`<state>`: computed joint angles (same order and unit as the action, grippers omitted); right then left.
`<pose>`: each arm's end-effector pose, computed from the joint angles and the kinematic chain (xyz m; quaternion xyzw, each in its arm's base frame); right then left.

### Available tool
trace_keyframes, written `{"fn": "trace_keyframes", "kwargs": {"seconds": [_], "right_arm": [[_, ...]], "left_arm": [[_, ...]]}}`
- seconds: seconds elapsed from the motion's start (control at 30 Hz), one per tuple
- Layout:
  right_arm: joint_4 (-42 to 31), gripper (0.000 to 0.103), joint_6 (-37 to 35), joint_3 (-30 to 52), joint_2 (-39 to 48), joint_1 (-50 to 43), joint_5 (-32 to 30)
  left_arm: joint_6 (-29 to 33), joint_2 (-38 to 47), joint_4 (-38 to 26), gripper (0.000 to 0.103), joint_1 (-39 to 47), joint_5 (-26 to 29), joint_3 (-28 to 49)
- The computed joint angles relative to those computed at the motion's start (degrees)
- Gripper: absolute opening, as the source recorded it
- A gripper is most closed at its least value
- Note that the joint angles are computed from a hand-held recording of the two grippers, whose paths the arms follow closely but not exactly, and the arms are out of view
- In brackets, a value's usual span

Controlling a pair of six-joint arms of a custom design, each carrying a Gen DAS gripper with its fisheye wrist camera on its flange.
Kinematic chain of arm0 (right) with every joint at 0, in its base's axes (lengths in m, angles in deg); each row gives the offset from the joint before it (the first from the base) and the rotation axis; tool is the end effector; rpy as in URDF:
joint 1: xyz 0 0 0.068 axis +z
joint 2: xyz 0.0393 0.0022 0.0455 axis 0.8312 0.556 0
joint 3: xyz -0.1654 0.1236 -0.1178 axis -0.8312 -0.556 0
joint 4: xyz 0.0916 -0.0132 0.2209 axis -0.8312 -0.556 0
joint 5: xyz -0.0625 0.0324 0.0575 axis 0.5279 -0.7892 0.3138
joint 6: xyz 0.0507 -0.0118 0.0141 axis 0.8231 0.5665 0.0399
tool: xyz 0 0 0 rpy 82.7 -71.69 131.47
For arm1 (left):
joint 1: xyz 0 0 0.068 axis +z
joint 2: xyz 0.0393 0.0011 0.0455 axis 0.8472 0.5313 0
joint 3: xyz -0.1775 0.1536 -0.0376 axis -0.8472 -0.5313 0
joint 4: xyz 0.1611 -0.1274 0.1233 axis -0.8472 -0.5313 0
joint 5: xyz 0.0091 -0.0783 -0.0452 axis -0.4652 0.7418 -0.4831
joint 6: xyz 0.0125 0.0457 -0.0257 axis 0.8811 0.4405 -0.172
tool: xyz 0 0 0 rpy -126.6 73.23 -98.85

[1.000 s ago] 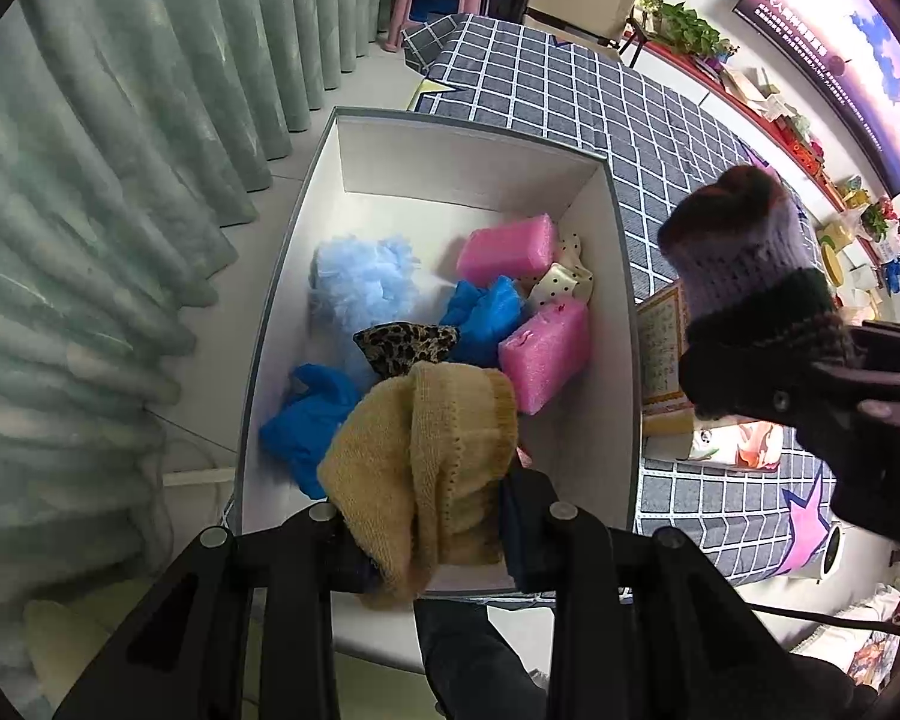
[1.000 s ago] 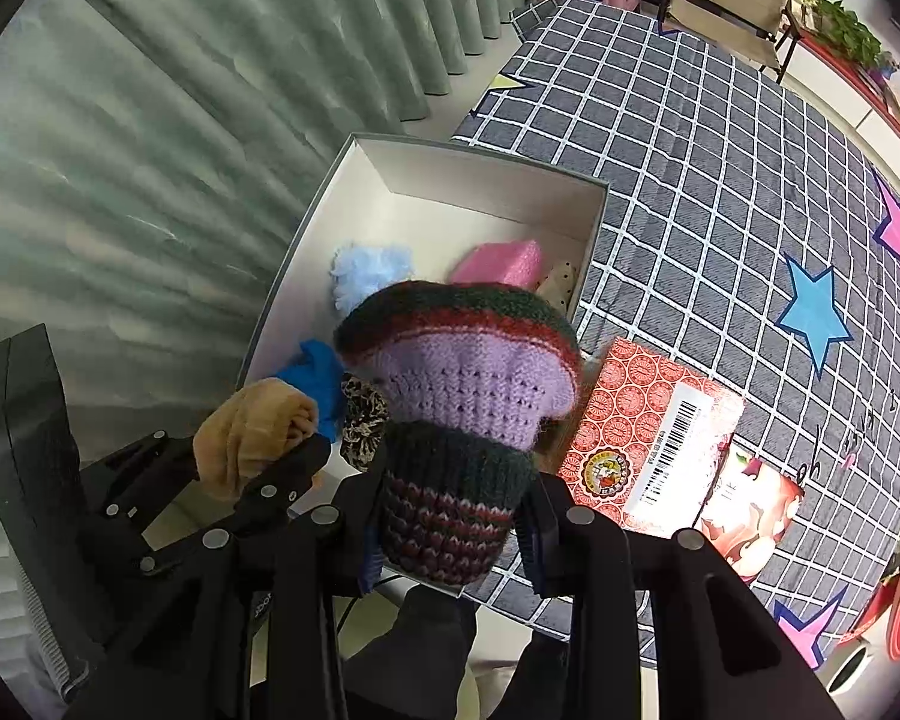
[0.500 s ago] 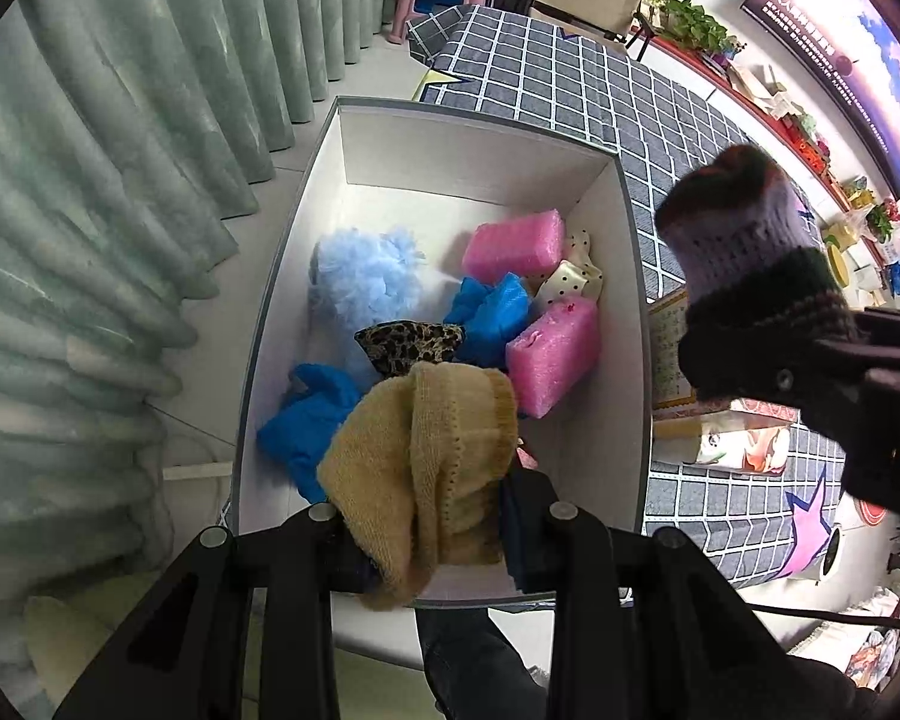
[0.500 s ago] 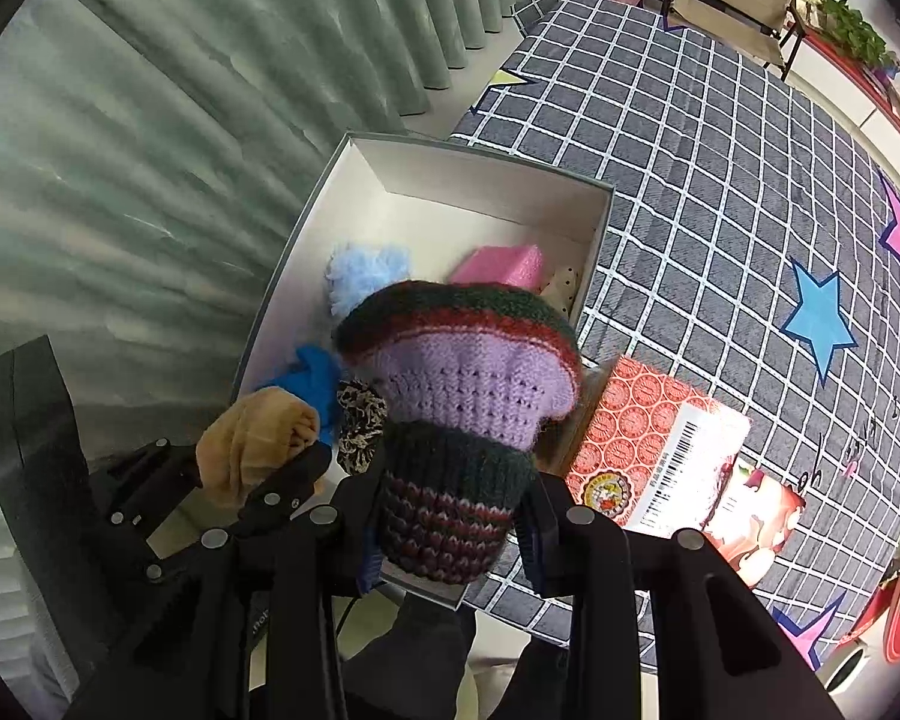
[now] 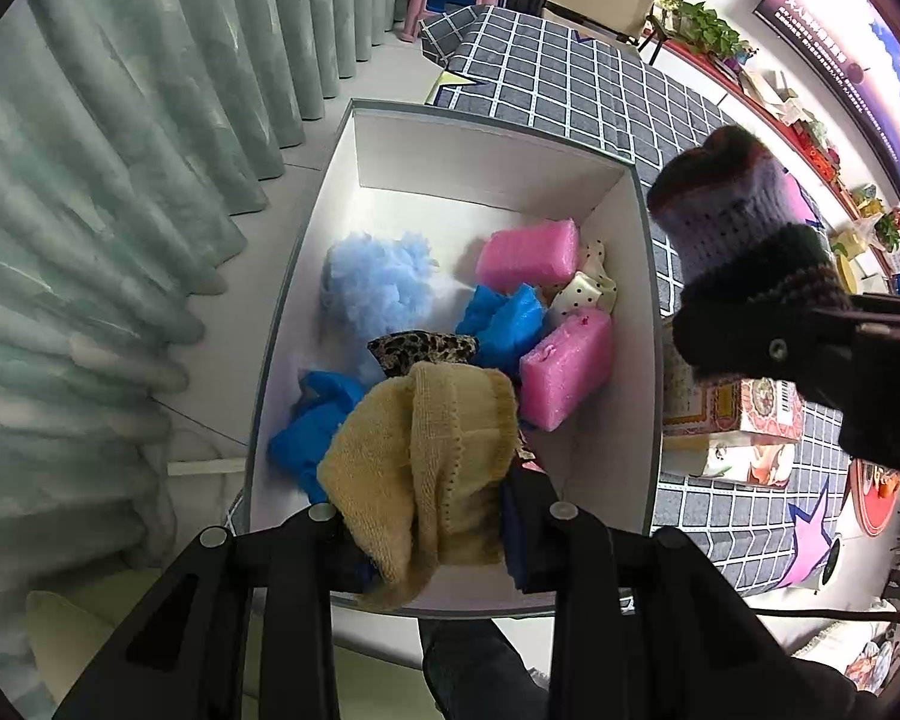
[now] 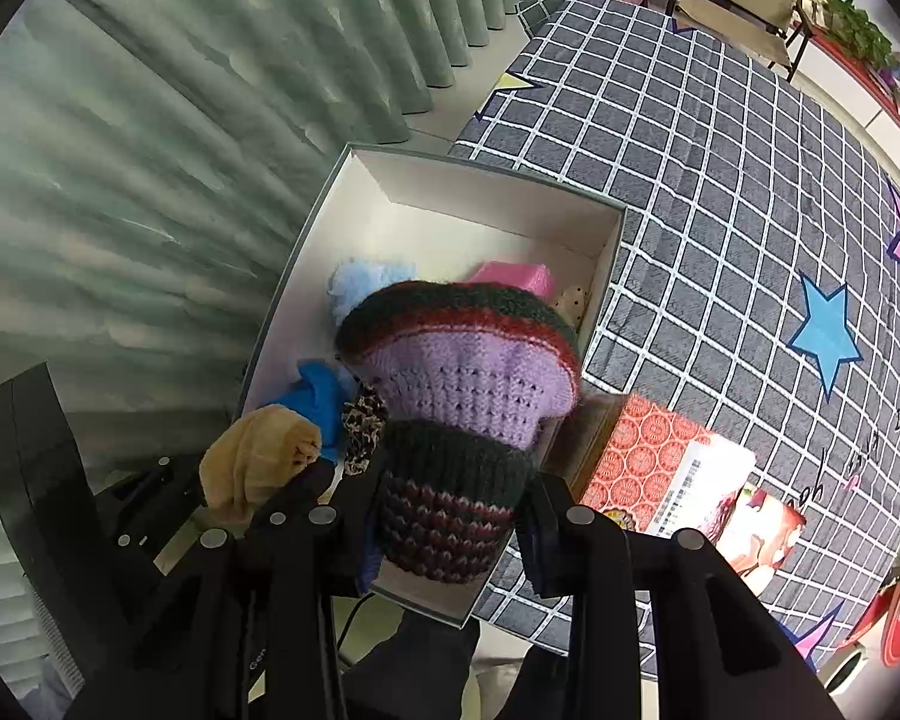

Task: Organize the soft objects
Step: 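Lower the hat and beige item into the box and open both grippers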

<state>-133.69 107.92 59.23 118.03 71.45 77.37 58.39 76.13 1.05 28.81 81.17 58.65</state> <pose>0.2295 0.0691 0.2938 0.0200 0.9946 0.0997 0.0228 0.1520 -0.0864 0.2749 0.1170 0.9869 -0.0615 0.0920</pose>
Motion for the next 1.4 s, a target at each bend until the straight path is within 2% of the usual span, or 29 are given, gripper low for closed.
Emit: {"fn": "trace_keyframes", "kwargs": {"seconds": [1.0, 1.1, 1.13, 1.17, 1.23, 1.27, 1.3, 1.4], "right_arm": [[3.9, 0.036, -2.4, 0.4, 6.2, -1.0, 0.7], [4.5, 0.036, -2.6, 0.0, 6.5, -1.1, 0.8], [4.7, 0.040, -2.9, -0.3, 6.4, -1.3, 0.5], [4.8, 0.046, -3.2, -0.5, 6.6, -1.7, -0.2], [5.5, 0.077, -3.4, -1.4, 5.5, -2.6, -1.0], [5.6, 0.086, -3.4, -1.7, 4.9, -3.0, -1.3], [5.4, 0.100, -3.4, -1.9, 4.3, -3.8, -2.0], [5.1, 0.102, -3.8, -2.0, 2.0, -5.8, -2.9]], "left_arm": [[0.4, 4.2, 1.8, 0.035, -0.5, -0.4, 0.1], [-0.7, 4.2, 2.9, 0.041, -0.1, -0.1, -0.2], [-1.2, 3.4, 3.5, 0.051, -0.2, -0.4, -0.5], [-1.5, 2.8, 3.8, 0.066, -0.5, -1.0, -0.5], [-1.2, 2.3, 3.9, 0.083, -1.0, -1.1, -0.4], [-1.2, 1.8, 3.8, 0.083, -1.6, -1.9, -0.4], [-1.3, 1.5, 3.7, 0.083, -2.3, -3.0, -0.3], [-1.6, -0.6, 3.1, 0.084, -4.3, -6.1, 0.6]]}}
